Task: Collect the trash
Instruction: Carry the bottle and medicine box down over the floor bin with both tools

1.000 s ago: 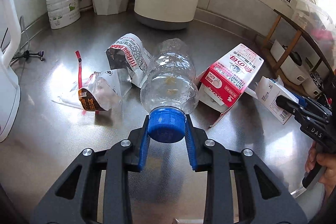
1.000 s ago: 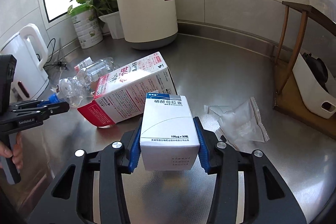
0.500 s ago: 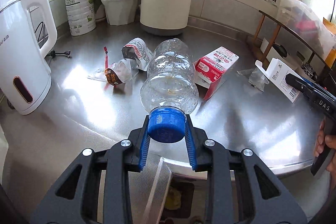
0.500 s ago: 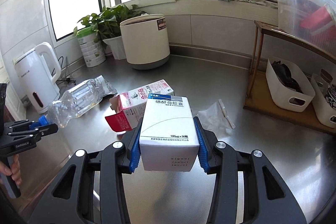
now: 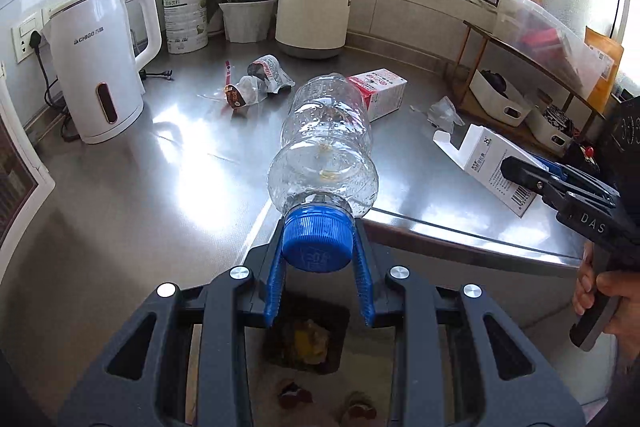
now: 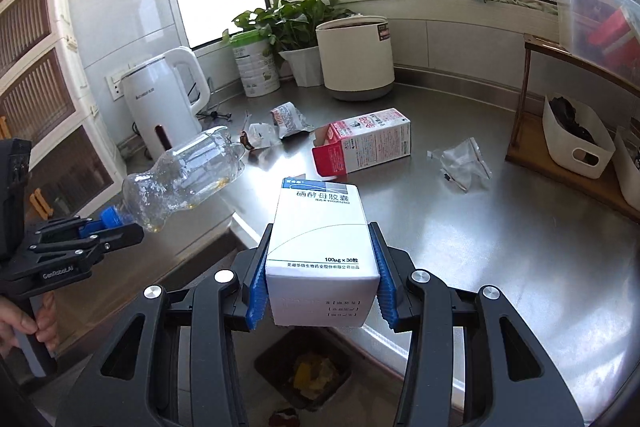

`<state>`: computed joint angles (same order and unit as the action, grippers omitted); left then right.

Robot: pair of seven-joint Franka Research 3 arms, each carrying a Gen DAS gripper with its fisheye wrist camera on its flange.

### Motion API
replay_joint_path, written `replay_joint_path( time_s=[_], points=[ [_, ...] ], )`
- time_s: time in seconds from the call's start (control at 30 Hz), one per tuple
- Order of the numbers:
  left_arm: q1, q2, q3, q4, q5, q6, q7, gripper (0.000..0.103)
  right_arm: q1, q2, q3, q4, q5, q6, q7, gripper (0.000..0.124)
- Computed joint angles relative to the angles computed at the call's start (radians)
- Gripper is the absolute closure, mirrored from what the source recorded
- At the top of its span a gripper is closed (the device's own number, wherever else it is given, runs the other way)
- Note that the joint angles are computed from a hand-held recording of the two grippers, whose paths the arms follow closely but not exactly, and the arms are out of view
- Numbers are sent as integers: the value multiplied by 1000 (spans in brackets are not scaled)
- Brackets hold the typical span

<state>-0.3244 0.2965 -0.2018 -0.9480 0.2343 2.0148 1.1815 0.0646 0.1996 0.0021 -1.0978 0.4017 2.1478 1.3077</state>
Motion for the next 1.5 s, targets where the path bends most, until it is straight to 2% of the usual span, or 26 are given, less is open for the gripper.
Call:
replay_joint_path(
  time_s=[0.1,0.23,0.43,0.63,0.83,1.07,1.23,1.5],
  points=[
    [12,-149,-8,-225,-9,61,-53,74,-3,-85,6,-120,45,-6,-58,78],
    [30,-296,-27,-458,-29,121,-98,74,8,-173,-3,-257,101,-35,-131,78],
    [42,-390,-41,-654,-97,117,-148,74,29,-246,-20,-406,97,-107,-165,78],
    [44,-376,-45,-725,-115,108,-151,74,42,-237,-19,-467,56,-107,-148,78],
    [52,-335,-36,-794,-163,171,-150,74,63,-206,-3,-509,8,-92,-76,78],
    [69,-226,-31,-810,-232,233,-119,74,83,-105,8,-508,-10,-58,51,78],
    [76,-146,-30,-802,-210,253,-143,74,98,-38,10,-505,-69,-25,143,78],
    [78,-70,-31,-802,-159,297,-161,74,126,15,22,-540,-124,53,166,78]
  ],
)
